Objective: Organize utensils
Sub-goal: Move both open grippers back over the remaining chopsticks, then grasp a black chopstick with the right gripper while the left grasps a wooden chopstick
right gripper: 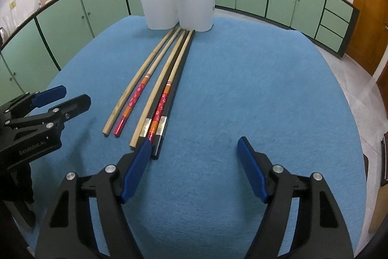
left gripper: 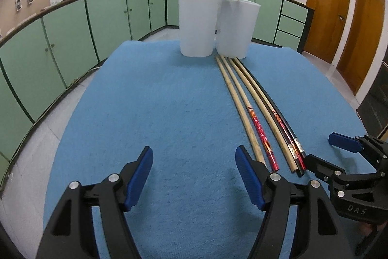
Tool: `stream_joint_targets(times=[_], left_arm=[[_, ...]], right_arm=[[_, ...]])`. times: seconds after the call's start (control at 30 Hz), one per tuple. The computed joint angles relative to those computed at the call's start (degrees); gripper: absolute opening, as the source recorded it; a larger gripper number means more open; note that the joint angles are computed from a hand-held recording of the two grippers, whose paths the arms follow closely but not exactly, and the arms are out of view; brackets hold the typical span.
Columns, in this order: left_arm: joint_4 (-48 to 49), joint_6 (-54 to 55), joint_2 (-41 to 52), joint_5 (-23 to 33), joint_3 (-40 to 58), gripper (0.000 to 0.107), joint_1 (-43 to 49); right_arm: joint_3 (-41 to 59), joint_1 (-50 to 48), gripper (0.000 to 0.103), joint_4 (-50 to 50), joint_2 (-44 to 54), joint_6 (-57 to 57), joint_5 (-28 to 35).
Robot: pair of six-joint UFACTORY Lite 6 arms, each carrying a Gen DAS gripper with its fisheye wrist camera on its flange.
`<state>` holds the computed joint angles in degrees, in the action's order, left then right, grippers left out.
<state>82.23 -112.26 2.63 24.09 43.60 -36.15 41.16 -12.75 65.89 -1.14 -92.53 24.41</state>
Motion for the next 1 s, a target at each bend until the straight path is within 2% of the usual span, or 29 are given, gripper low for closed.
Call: stream_joint_targets(times=[0.13,0.23,0.37,0.6,0.73,1.0], left_arm=[[0.1,-0.5,-0.2,-0.5,-0.4,0.07,0.6],[0.1,-0.5,-0.2,-0.5,-0.3,0.07,0.6],[0.1,0.2,0.1,-0.4,-0.1,0.07,0.6],[-0.5,1.4,0.6,0.2,0.5,0.07,0.1],[-1.0,2.0,0.9,-0.5,1.0,0.07,-0.5],[-3.5,3.1,2.6,-1.2,3.0,0.07,-3.3]], right_arm=[[-1.1,2.1,0.07,-0.8,-0.7,0.7,-2.3],[-1.5,2.5,0.065,-0.5,-1.2,0.5,-2.7],[-2.3,2.1,0.046,0.3,-2.2,-0.1,-1.6],[-3.4,3.6,0.024,0.5,-3.2,-0.2,-1.2],[-3.0,3.5,0.007,0.1,-2.8,0.4,-0.5],[-1.3,-0.7,0.006,0.3,-1.3,0.5,0.4]])
